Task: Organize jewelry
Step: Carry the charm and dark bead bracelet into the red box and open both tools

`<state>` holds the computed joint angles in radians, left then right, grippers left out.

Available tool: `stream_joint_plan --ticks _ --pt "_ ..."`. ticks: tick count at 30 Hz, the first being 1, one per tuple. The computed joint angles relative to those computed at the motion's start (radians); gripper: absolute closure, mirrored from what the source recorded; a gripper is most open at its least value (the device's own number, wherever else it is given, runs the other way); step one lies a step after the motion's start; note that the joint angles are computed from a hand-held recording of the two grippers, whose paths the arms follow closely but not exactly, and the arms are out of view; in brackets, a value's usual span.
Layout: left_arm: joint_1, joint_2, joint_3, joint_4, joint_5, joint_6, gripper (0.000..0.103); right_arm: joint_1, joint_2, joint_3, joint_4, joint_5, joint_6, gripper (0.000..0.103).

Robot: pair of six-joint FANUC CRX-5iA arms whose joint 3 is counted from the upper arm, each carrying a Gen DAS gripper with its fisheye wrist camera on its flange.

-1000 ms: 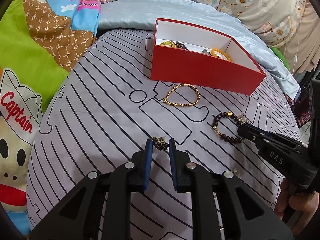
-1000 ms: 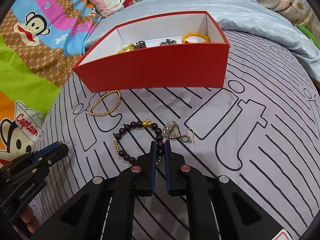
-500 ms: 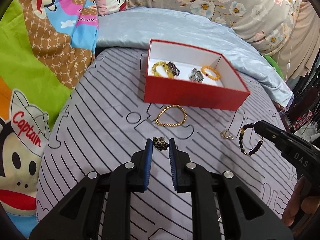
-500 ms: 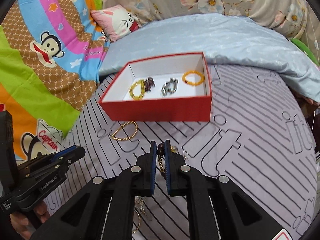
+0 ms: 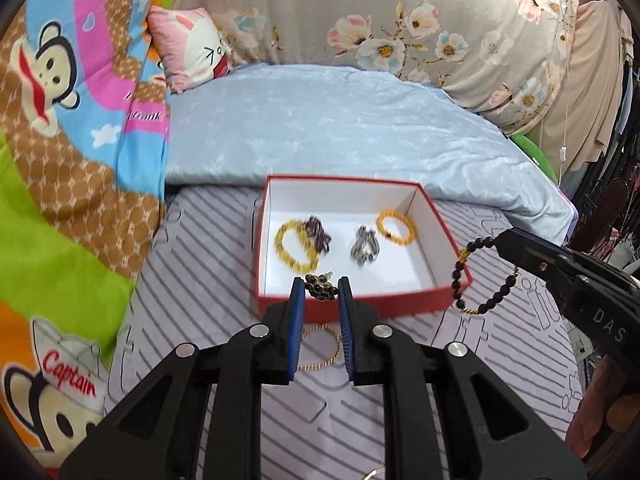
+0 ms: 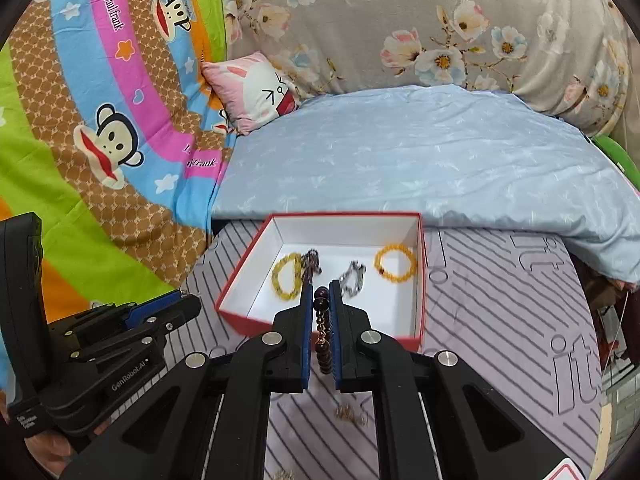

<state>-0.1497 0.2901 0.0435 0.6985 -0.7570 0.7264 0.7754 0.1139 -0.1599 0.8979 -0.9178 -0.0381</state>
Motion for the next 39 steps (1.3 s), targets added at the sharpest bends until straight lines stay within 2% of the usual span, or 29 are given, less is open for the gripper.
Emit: stream_joint_plan --ticks 13,25,33,35,36,37,38,39 --pt "-0.069 0.217 0.284 -0.156 -0.037 0.186 0.087 -0.131 0.111 0.080 -0.089 0.107 0.094 0.096" --pt "-0.088 0.312 0.387 -0.233 -0.065 0.262 0.087 -0.168 0.172 0.105 -0.163 0.134 0.139 0.096" --pt "-0.094 0.326 0.395 -0.242 -0.065 0.272 0.087 -0.172 0.193 0.104 -0.179 0.128 0.138 0.093" --pt "-0.096 0.319 0.385 -0.254 -0.050 0.278 0.079 -0.165 0.195 0.101 -0.157 0.101 0.123 0.085" --pt "-0.097 0.314 0.376 -0.255 -0.043 0.281 0.067 -0.162 0.192 0.096 -0.140 0.091 0.109 0.075" --pt "-0.097 0.308 0.368 -0.258 -0.033 0.289 0.058 -0.159 0.188 0.088 -0.124 0.082 0.091 0.070" --pt "-0.097 0.302 0.360 -0.264 -0.024 0.298 0.055 -0.155 0.179 0.074 -0.105 0.076 0.069 0.065" --pt "-0.096 0.299 0.356 -0.260 -0.022 0.296 0.055 -0.152 0.171 0.065 -0.096 0.072 0.059 0.064"
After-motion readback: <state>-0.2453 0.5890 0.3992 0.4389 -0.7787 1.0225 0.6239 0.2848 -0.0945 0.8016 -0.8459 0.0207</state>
